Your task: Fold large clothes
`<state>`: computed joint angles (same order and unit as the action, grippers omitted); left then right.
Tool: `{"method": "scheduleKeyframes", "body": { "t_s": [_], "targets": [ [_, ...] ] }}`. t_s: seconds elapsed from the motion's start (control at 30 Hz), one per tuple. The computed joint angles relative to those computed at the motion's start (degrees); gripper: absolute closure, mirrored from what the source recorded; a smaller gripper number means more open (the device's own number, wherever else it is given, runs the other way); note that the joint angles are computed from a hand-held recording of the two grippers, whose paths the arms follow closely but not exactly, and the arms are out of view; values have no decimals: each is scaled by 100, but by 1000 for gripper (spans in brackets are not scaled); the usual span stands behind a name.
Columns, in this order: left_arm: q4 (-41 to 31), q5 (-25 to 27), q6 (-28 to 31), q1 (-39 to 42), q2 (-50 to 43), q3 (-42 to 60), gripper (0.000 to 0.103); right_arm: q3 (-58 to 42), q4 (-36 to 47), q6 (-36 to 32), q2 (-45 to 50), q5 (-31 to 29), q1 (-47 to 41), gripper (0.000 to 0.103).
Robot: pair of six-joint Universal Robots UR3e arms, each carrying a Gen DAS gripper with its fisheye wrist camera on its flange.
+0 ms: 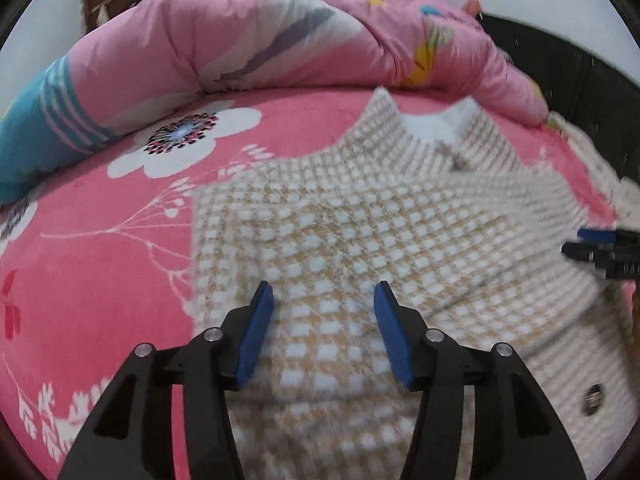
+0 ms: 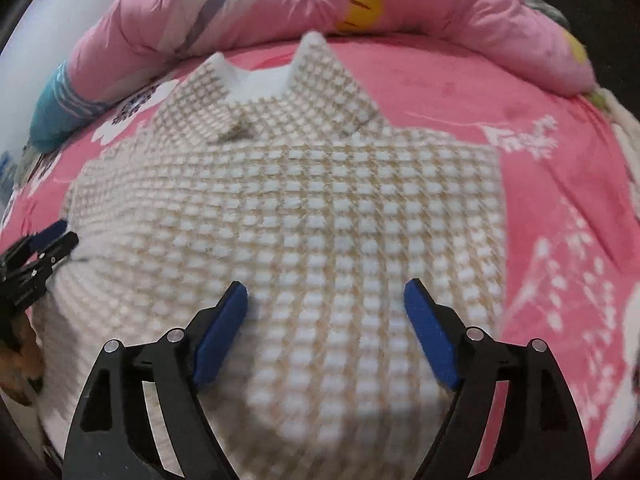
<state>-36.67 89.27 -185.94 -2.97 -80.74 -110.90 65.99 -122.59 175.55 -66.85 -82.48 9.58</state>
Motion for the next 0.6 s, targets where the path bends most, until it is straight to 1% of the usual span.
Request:
{"method": "scheduleKeyframes", "body": {
  "t_s": [0.03,0.07,0.1,0.13,0.17,0.2,0.23,0.27,0.3,0.33,0.37,0.4,0.43,0.5,0.53,0.6],
  "targets": [
    [21,-230,13,95,298,-135,50,225,-229,11,-161,0,87,26],
    [62,-277,31,68,475,-229,44,288,-345,66,-199,-109,221,26],
    [80,-201,32,-41,517,-241,38,250,-342,140,-135,-168,303,26],
    [61,-84,10,-180,485,-240,37,97,-201,289,47,-216,379,26],
    [-34,-23,-12,-243,399,-205,36,-150,22,532,381,-420,479,26],
    [-195,-11,-41,-260,203,-143,36,-158,-109,642,547,-631,577,26],
    [-148,4,-67,-275,89,-257,36,-227,-145,687,634,-789,663,25],
    [31,27,-86,-279,148,-395,35,-530,128,836,725,-1024,782,25],
    [23,106,-180,-324,315,-449,36,-767,404,1001,749,-1125,841,25],
    [-177,109,-310,-329,539,-420,36,-837,604,1172,625,-1108,876,25],
    [-307,27,-357,-271,719,-424,36,-666,643,1211,356,-868,852,25],
    [-486,-75,-377,-200,1005,-444,35,-571,620,1230,187,-756,878,25],
    [-572,-75,-365,-176,1176,-462,35,-293,542,1232,-113,-784,934,25],
    [-893,360,-489,-463,1567,-392,30,438,404,1183,-872,-914,1079,22],
    [-1061,435,-513,-574,1766,-378,29,781,370,1168,-1235,-926,1132,21],
    [-1375,616,-659,-825,2093,-373,24,1483,312,1175,-1949,-911,1150,15]
  ]
}}
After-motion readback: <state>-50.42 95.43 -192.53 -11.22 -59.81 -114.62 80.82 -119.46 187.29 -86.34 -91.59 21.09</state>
